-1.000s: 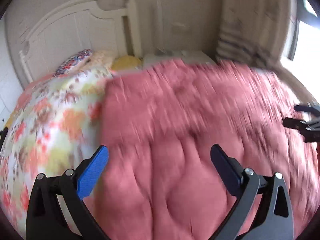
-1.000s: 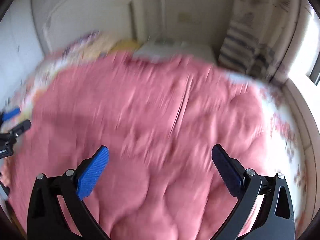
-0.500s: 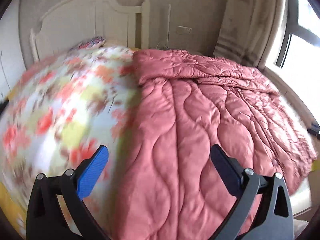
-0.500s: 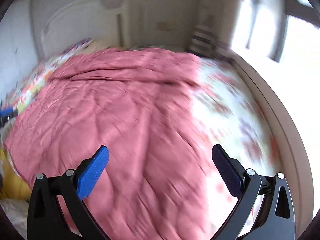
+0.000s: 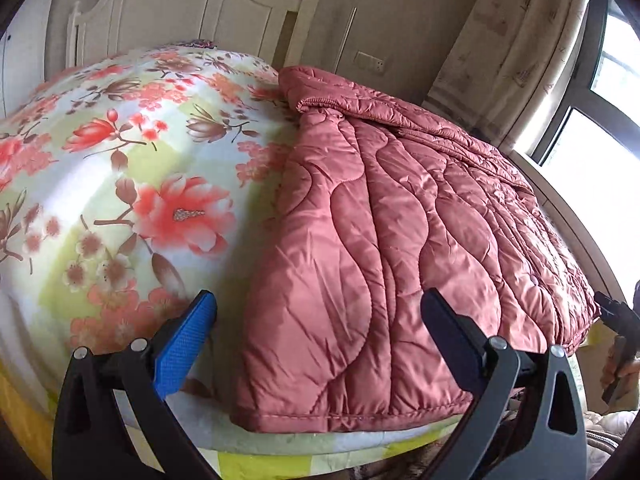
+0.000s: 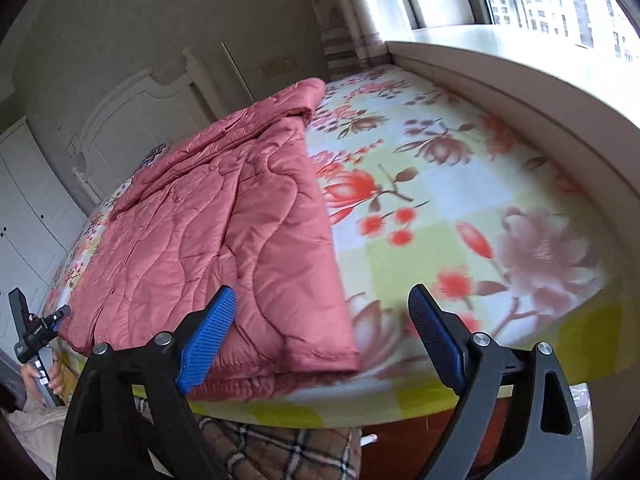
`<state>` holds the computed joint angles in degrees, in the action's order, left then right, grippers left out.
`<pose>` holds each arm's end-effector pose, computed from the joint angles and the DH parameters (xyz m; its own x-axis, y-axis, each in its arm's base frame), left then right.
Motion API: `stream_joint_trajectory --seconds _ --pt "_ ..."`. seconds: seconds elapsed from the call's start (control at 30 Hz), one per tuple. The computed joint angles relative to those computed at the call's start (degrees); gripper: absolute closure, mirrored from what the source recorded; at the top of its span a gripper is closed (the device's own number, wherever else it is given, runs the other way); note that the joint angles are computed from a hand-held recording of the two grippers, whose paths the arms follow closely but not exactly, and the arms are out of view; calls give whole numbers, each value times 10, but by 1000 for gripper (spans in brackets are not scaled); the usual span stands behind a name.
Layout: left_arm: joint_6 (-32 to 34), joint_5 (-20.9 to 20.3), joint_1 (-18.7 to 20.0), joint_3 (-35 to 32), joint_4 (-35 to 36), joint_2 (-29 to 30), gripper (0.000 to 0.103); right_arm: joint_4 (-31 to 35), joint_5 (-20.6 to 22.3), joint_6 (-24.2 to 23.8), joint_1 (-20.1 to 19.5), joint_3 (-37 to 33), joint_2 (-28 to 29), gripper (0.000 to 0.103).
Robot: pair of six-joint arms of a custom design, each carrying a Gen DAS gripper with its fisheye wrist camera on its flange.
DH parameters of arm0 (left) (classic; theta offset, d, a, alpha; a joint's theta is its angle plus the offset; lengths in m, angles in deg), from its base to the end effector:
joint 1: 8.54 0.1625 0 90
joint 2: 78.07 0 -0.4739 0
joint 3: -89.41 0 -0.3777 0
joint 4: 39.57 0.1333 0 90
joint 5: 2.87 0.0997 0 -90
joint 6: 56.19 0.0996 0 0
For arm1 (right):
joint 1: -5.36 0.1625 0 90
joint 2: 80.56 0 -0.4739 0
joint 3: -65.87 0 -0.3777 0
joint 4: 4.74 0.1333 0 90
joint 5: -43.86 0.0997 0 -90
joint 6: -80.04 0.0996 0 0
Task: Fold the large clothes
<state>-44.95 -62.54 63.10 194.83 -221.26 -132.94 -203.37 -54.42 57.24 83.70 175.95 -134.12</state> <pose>-0.0287 -0.6694 0.2593 -0.8599 0.0967 -0.5012 0.4127 0.7095 -0.5712 -0.0106 -0.6399 0.2469 -0.9204 0.0539 0.3874 -0.2522 0.6751 -0.6933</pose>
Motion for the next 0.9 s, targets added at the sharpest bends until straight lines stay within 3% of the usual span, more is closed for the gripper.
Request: stream_joint_trajectory --seconds 0.17,0.33,0.43,0.63,0.73,0.83,0.9 --pt "36 18 -15 -42 -3 13 2 3 -36 -9 23 -47 17 17" --pt "43 19 -29 -103 16 36 2 49 -65 -22 48 -126 42 16" --pt "29 41 -34 -147 55 65 2 95 -141 -48 73 -202 82 14" --pt "51 103 -48 -237 123 143 2 192 -212 -111 111 -328 166 11" --pt "49 132 -44 -261 146 169 2 223 -237 -142 121 -372 205 11" --pt "21 129 -36 -278 187 174 2 226 -241 -177 119 -392 230 9" --pt "17 122 -34 -271 172 170 2 229 -230 -166 116 -391 226 9"
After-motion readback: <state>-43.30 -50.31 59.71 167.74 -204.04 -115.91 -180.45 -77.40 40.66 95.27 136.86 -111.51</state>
